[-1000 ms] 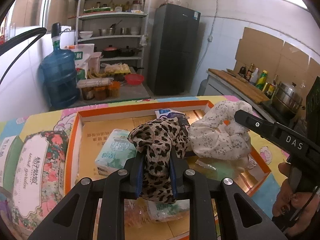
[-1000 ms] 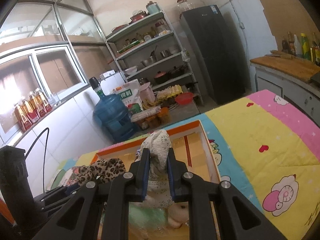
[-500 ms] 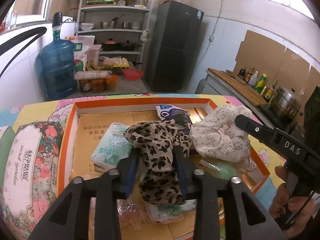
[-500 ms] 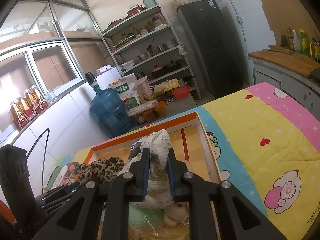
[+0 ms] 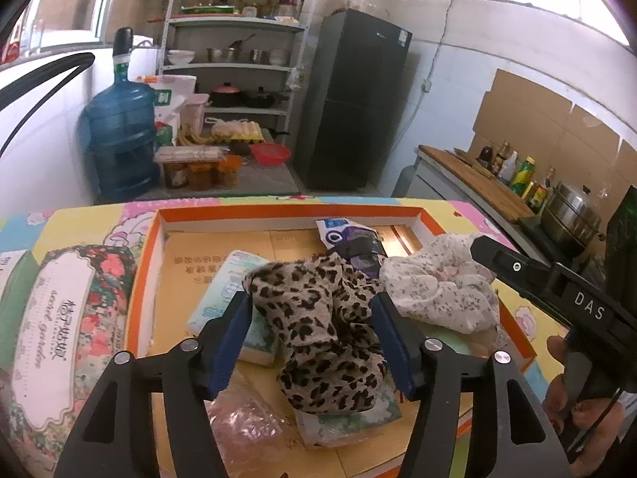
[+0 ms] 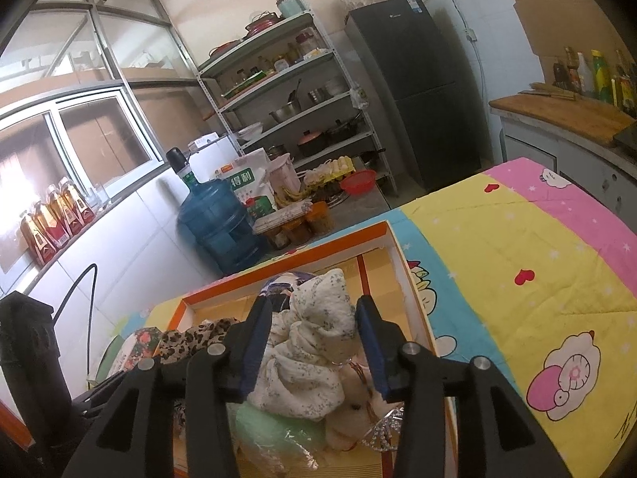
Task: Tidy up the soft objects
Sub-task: 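Open both tools to release the two scrunchies into the box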
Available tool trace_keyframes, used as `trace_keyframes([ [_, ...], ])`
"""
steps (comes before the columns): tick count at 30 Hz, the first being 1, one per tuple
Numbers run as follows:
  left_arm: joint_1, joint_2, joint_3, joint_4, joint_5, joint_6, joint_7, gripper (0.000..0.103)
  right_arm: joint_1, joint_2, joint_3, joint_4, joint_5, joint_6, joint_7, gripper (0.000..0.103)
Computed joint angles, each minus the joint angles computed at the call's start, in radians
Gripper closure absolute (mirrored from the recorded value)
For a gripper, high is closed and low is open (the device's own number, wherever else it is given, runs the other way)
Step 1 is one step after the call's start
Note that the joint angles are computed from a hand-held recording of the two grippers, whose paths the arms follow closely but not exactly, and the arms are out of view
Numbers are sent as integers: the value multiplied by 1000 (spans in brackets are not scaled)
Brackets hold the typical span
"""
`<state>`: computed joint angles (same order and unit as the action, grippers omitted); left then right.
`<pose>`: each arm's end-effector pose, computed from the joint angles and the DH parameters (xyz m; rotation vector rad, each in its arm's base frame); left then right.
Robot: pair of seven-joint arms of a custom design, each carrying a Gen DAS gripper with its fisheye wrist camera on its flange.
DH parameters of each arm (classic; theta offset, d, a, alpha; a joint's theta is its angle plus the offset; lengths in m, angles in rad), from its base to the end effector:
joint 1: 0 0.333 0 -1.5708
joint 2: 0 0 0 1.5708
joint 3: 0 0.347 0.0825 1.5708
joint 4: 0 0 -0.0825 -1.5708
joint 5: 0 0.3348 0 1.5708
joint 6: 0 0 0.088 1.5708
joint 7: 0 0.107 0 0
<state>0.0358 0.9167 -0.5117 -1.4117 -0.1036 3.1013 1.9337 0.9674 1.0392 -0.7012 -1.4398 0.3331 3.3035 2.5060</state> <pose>0.7348 -0.2091 0.3401 -1.4559 2.1364 -1.1937 0.6613 0.3665 0.3299 -1.1406 1.7569 -0.5475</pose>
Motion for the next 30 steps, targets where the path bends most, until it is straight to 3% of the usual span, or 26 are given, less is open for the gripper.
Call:
trace_keyframes([
  [21,54,-78,-17,-148,87,125,-81,34,47,10,-53,-32,60,15,-10,58],
  [25,68,-97,-20,-179,116,152,-106,34,109,37,-143,-50,88,-21,32,56],
  [28,85,-111,-30,-204,139,171,-124,34,176,72,-247,-78,89,-58,102,34],
  [30,98,-116,-37,-214,157,176,-136,34,189,69,-261,-95,69,-47,125,34],
])
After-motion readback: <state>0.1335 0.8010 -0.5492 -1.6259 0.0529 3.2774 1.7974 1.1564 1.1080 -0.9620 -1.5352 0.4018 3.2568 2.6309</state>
